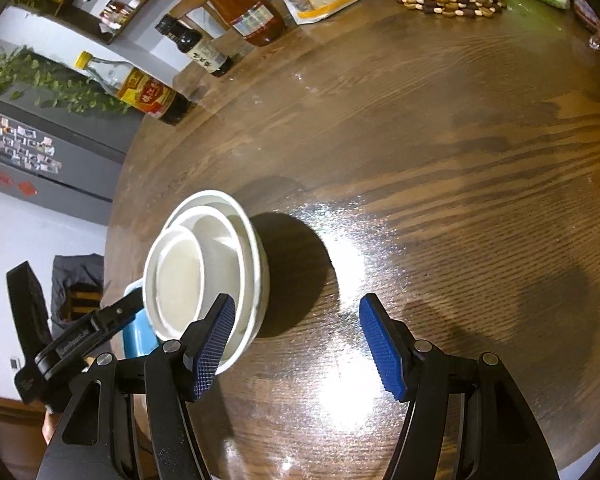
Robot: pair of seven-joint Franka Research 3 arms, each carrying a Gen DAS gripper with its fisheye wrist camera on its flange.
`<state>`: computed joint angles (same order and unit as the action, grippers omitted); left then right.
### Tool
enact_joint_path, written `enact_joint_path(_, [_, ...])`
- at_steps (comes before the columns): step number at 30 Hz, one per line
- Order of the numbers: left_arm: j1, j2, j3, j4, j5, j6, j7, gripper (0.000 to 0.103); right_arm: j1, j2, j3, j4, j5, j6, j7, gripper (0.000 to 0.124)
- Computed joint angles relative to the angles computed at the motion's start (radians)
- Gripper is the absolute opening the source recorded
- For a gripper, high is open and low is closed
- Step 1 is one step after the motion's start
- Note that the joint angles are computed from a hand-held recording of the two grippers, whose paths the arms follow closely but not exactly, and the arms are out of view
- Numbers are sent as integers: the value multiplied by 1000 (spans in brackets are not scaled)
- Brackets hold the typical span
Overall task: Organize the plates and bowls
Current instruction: 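Move both open grippers to the rim of the nested white bowls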
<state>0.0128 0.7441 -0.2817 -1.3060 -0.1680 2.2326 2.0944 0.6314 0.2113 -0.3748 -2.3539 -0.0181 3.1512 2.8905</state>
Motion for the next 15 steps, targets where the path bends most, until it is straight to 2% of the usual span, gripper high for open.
enact_joint_path(5, [-1,7,-1,8,3,-7,5,81,-66,6,68,9,43,-12,-44,66])
enact_joint_path(8, [-7,8,1,9,10,-5,6,82,-86,11,86,24,46,-39,-60,66])
enact_joint_path(15, [-28,22,14,33,47,-19,4,82,-121,26,107,83,-59,-147,-6,66])
